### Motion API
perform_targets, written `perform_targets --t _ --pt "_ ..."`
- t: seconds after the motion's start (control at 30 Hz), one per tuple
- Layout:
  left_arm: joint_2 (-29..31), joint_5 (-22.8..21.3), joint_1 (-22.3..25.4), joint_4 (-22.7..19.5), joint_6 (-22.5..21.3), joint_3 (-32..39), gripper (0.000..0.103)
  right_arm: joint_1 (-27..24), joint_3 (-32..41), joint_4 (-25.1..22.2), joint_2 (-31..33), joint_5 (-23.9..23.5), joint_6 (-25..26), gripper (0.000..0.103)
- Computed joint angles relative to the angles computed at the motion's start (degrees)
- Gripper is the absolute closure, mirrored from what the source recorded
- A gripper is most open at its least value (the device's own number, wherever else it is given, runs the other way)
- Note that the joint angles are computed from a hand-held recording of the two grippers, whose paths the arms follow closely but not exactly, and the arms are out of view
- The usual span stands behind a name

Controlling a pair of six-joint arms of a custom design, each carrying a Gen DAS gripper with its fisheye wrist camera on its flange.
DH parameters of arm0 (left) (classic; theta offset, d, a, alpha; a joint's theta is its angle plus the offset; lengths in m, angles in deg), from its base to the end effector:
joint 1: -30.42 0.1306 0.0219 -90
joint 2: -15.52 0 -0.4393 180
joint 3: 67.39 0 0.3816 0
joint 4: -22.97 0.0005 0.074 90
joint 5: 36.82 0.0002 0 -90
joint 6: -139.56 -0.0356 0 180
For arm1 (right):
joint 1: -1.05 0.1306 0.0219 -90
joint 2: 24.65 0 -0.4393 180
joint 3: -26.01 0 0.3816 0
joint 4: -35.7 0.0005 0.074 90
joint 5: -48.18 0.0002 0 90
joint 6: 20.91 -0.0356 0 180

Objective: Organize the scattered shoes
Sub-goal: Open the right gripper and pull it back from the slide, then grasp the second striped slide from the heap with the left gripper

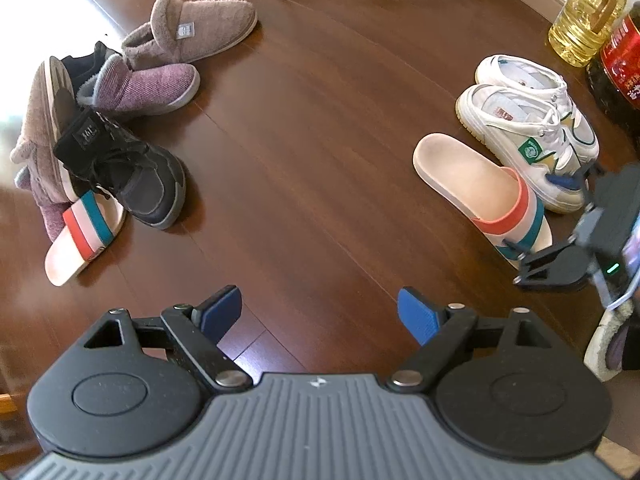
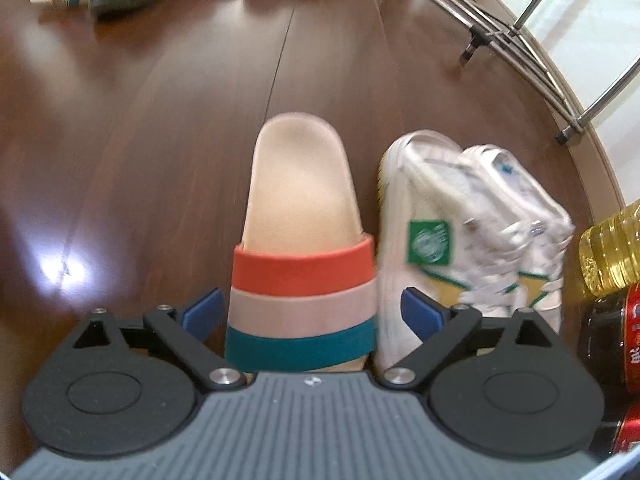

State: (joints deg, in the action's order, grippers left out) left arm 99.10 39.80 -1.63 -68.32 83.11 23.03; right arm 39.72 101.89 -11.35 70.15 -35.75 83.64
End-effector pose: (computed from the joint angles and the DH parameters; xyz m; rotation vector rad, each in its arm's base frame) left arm 0.3109 -0.1855 0.5044 -0.0549 2.9262 0.2117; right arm 0.3649 0.2866 0.3446 -1.1864 2.4365 -0.0200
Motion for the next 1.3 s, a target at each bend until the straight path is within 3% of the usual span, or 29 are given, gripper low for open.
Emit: perform_targets --t 0.17,0.27,0.53,0.87,1.0,1.1,1.17,1.23,1.3 --pt "-0.1 -4.3 -2.9 -1.5 2.1 2.6 0.016 -3.9 11.0 -11.1 0.0 -4.1 -6.8 0.009" --pt "-0.2 -4.5 -4.2 -1.7 4.4 4.2 0.016 -5.8 18.5 -17.8 -0.8 -6.9 -8.7 0.007" --pt "0.0 -8.6 -10.9 -1.8 10.2 7.3 0.016 -8.4 26.5 -27.0 -6.5 -11.1 -10.5 0.001" --pt "0.0 -8.9 -16.8 -0.4 14.8 7.8 0.016 -9.2 25.4 -27.9 -11.2 -9.6 -16.7 0.001" --pt "-0.1 -6.5 -15.9 -0.7 13.1 8.4 0.015 -8.9 25.7 -26.4 -11.1 -9.8 -18.3 0.001" --pt "-1.3 -5.0 -13.1 -0.6 11.6 6.8 0.015 -8.7 24.2 -23.3 -10.9 -10.7 -18.2 0.001" --pt "-2.5 -1.6 -9.5 -1.1 11.3 4.8 0.015 -8.1 24.8 -22.7 -9.7 -10.4 -19.3 0.001" --pt "-4.6 0.7 -4.6 -1.5 9.7 2.0 0.015 -8.5 23.4 -19.3 -10.0 -13.8 -18.1 0.001" --pt "-6.4 1.3 1.0 -2.9 6.8 -1.0 0.015 -8.3 23.3 -19.5 -9.3 -12.8 -18.0 0.001"
